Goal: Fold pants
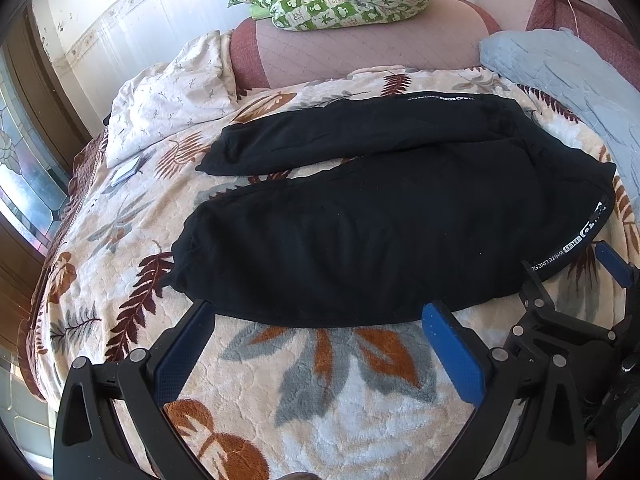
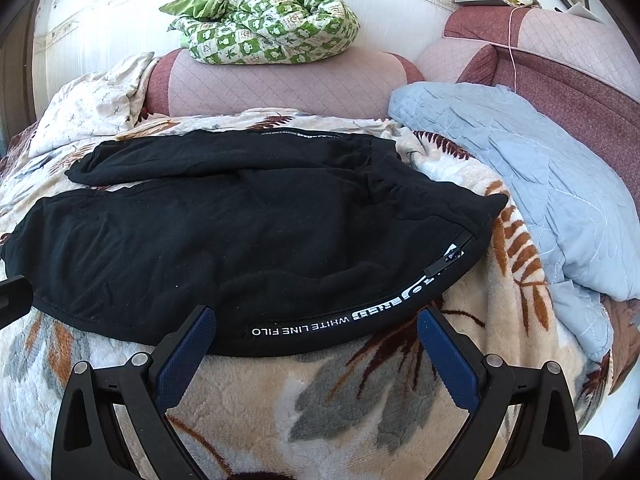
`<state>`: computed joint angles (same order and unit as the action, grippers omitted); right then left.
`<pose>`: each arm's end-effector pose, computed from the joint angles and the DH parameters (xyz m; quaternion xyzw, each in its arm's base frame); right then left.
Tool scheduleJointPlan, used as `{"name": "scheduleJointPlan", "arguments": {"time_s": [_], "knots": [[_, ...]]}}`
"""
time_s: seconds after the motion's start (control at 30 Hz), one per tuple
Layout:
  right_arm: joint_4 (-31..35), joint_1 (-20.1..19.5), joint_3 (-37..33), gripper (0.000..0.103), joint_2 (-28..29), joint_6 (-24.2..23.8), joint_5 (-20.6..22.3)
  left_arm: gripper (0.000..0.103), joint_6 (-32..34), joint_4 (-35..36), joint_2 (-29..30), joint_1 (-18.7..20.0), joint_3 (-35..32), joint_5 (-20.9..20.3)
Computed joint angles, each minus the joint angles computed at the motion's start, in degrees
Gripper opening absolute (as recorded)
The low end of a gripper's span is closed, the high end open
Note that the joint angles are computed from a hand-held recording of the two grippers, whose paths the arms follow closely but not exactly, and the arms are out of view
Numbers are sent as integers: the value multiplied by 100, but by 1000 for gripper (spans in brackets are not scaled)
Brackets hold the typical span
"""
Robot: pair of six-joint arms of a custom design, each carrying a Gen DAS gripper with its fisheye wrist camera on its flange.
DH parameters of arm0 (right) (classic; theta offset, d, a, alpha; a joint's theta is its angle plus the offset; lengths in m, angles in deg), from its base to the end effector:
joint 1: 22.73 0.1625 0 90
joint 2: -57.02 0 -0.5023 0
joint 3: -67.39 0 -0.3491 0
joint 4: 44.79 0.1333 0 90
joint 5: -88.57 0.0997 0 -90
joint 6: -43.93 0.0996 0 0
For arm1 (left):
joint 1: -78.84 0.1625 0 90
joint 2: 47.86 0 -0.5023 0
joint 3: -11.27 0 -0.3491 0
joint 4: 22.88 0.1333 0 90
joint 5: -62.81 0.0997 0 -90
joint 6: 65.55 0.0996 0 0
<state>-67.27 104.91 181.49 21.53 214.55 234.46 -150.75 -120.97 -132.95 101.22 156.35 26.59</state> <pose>0.3006 -0.3065 0.0100 0.2119 -0.8294 0.3590 0.3719 -0.1339 -0.2862 0.2459 0.0730 0.8228 -0.3036 0.4749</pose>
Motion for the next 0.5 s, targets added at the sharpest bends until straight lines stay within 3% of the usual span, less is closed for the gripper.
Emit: {"name": "scheduleJointPlan", "arguments": {"time_s": [0.23, 0.5], "knots": [[-289, 56, 77, 102, 30, -271, 29, 103, -71, 121, -371, -10, 25, 22], [-266, -18, 99, 103, 39, -159, 4, 103, -887, 1391, -1436, 321, -219, 248]]}}
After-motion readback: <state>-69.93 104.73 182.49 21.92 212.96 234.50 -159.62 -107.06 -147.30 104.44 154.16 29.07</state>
